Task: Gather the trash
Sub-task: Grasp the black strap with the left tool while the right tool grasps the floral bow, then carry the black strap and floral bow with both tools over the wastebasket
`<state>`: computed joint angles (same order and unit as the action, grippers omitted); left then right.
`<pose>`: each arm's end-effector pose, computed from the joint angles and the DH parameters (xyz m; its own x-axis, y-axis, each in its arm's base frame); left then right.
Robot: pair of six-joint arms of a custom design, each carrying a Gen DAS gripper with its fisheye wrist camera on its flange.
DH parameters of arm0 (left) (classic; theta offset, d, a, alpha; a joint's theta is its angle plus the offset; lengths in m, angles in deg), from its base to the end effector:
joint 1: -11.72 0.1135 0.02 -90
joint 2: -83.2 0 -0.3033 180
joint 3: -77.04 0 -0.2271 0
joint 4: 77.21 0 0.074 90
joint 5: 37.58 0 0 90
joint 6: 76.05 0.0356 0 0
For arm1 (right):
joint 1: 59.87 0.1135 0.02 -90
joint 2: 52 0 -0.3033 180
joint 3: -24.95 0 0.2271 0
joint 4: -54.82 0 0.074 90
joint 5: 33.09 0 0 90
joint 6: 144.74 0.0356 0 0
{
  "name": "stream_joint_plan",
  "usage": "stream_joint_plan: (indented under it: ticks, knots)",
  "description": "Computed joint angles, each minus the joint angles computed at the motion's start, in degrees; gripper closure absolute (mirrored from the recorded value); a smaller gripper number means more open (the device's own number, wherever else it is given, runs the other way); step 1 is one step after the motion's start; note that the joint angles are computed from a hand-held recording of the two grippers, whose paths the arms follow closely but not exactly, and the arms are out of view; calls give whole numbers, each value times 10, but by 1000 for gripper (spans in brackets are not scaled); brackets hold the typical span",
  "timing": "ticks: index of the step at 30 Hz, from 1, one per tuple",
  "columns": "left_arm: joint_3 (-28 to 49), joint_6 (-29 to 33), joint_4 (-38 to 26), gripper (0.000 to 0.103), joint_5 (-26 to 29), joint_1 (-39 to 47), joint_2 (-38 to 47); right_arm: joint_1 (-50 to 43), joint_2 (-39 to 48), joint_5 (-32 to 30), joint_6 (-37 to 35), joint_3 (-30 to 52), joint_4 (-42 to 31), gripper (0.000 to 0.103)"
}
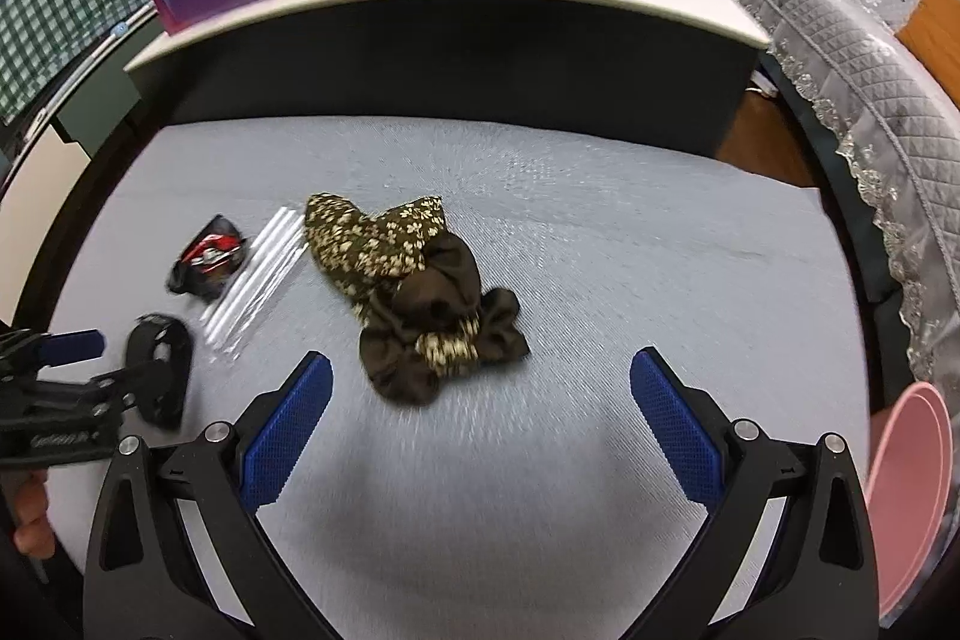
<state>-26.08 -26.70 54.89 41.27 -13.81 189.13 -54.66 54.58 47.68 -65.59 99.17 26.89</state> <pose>0.2975 -0.1344 0.1888 -0.9167 -0.2705 -0.2940 -0.2817 0.9595 -0.0042 0.3505 0.0377 0.1878 -0.8177 -0.2611 -0.5130 -0.3286 0.9435 0.0435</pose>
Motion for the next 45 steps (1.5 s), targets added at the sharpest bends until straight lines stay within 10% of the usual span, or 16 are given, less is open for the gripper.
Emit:
stream_joint_plan:
  ticks: [6, 9, 14, 29, 40, 45]
  knots:
    - [3, 7, 5, 53, 16, 6, 17, 24, 42, 28, 5, 11, 23, 7]
    - [-6, 10, 19, 80, 24, 8, 13, 32, 34, 37, -9, -3, 34, 48]
    - [-14, 6, 21, 80, -8, -13, -12, 28, -5, 51, -28, -33, 41, 70]
    - [-7, -70, -69, 80, -129, -159, -125, -144, -264, -42, -99, -92, -119, 71]
    - [128, -210, -245, 80, -231, -410, -134, -437, -439, -219, -366, -64, -366, 71]
    - [160, -288, -278, 80, -237, -512, -104, -673, -448, -329, -647, -37, -560, 71]
